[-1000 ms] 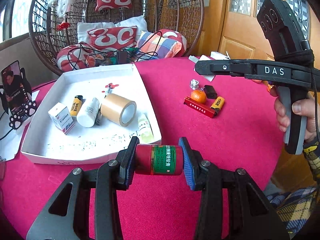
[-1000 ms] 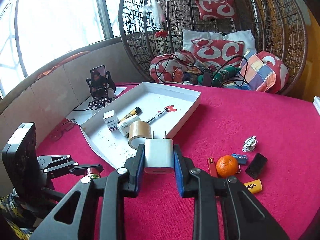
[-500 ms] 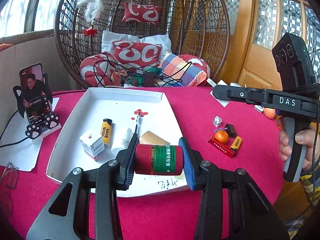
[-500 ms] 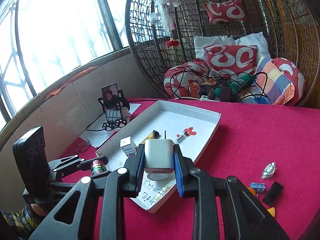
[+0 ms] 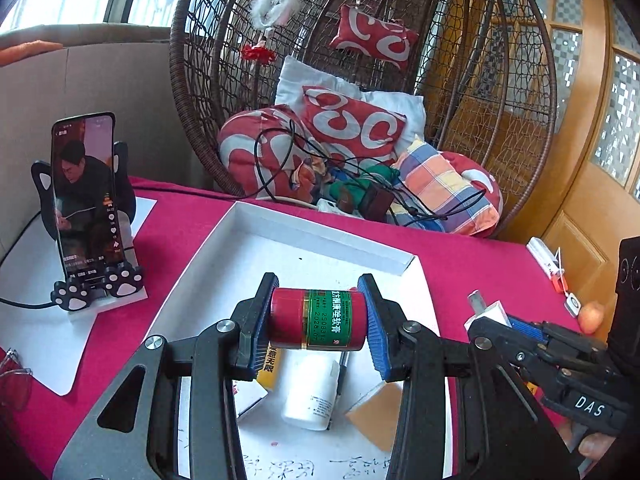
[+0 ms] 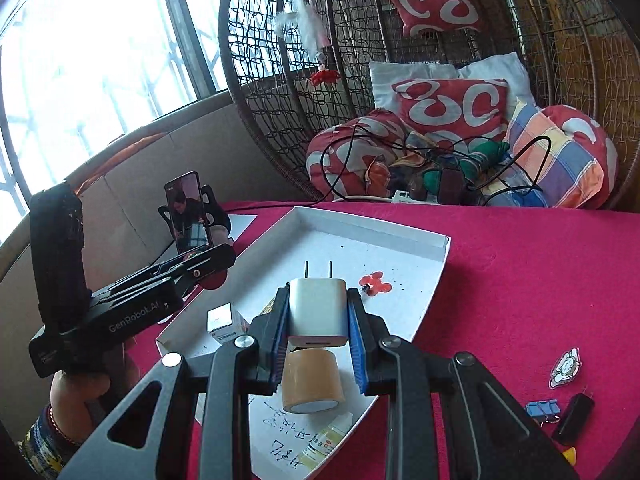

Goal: Organize rigid objects
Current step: 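Carry the tin and charger plug into the white tray and open both tools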

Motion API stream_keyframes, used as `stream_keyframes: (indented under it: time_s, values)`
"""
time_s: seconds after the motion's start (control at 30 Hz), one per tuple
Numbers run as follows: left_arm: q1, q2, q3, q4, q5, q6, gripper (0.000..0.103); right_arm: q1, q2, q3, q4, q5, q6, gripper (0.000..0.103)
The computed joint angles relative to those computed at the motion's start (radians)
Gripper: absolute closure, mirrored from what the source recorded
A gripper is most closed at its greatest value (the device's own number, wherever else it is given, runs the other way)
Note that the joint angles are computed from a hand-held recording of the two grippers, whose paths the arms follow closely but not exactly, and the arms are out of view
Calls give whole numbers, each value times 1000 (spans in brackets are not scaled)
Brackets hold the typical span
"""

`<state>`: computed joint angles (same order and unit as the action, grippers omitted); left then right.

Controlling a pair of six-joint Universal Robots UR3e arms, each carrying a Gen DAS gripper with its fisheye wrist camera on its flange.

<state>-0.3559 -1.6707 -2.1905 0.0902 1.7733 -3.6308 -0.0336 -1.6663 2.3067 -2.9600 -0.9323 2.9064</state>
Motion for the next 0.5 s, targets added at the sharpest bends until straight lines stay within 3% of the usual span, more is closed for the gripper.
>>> stream_keyframes:
  time_s: [0.2, 0.4, 0.43, 0.5]
  values:
    - [89, -16, -45, 3, -90, -37, 63, 119, 261, -120, -156, -116, 121, 77]
    - [111, -30, -55, 18, -116, -44, 61, 183, 342, -140, -247, -185, 148, 77]
    - [104, -33, -46, 6, -102, -51, 59, 189, 347, -136, -270, -197, 156, 76]
    - [84, -33, -37, -4, -62, -62, 30, 184, 346, -122, -298, -191, 163, 76]
